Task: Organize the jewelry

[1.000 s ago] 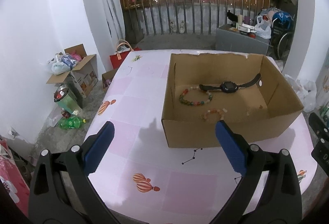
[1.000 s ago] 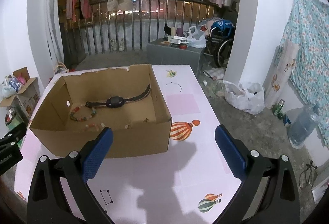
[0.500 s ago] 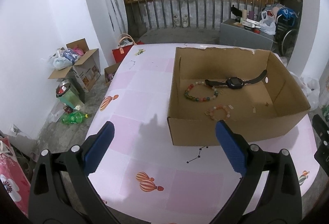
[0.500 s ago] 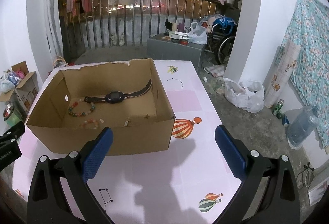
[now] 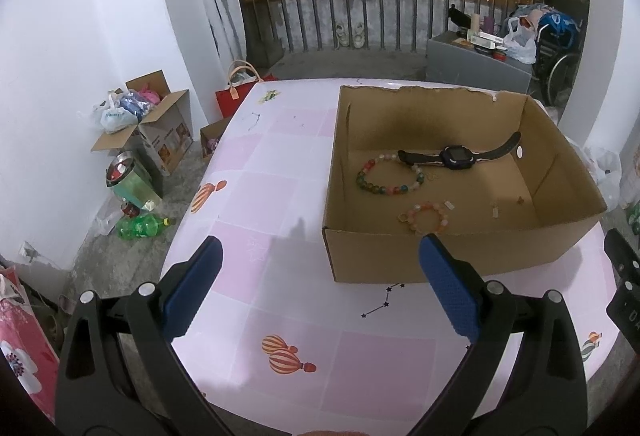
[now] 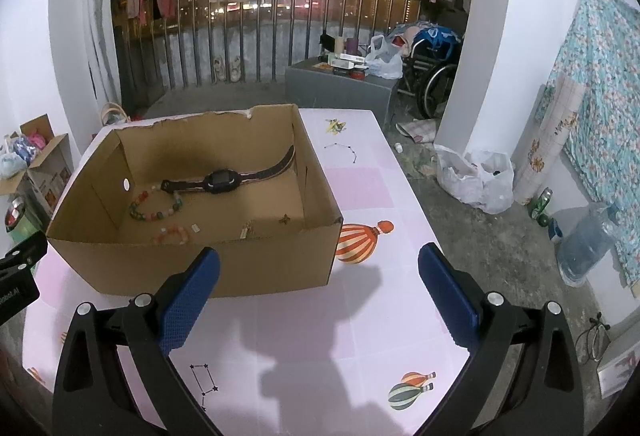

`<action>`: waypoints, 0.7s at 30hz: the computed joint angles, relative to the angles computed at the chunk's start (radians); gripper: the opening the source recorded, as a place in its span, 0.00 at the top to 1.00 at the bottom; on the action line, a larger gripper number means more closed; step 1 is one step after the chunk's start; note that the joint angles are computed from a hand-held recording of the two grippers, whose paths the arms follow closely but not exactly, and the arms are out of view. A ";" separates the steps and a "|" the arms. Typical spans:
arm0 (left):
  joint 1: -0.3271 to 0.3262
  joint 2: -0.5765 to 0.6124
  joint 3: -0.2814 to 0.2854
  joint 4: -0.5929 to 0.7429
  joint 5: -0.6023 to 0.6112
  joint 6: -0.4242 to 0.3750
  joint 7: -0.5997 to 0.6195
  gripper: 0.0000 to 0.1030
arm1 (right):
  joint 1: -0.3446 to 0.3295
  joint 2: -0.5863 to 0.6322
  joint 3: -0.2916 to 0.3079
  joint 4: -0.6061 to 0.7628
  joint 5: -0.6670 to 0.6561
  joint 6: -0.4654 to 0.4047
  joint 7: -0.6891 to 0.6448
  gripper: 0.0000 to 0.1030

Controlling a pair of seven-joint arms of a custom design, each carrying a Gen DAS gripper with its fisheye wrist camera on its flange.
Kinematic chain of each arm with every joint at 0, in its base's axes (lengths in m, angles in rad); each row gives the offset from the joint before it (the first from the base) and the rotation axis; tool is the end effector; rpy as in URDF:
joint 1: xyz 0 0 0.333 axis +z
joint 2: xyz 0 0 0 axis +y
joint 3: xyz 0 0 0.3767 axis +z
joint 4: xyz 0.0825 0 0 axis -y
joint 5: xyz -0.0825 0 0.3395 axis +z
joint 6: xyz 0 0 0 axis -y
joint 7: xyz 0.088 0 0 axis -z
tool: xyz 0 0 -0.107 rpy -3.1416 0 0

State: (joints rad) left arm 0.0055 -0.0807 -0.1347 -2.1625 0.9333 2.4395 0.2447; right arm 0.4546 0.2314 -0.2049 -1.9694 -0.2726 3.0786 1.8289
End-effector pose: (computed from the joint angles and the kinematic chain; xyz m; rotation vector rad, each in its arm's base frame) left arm 0.5045 -0.0662 0.5519 -2.0838 1.1474 -0.3515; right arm 0.5972 0.1885 0.5460 -1.8996 1.4258 -0.7539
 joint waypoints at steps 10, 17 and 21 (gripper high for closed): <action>-0.001 0.004 0.003 -0.001 -0.014 0.004 0.018 0.08 | 0.010 0.003 -0.011 0.002 -0.005 0.002 0.004 0.06; 0.000 0.006 0.004 -0.001 -0.025 0.008 0.030 0.08 | -0.004 0.003 0.004 0.004 0.006 -0.007 -0.006 0.06; 0.000 0.006 0.004 -0.002 -0.023 0.010 0.029 0.08 | -0.004 0.003 0.004 0.003 0.005 -0.005 -0.008 0.06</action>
State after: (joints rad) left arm 0.0056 -0.0745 -0.1309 -2.1643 0.9098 2.4496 0.2737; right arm 0.4506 0.2341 -0.2014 -1.9660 -0.2678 3.0733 1.8207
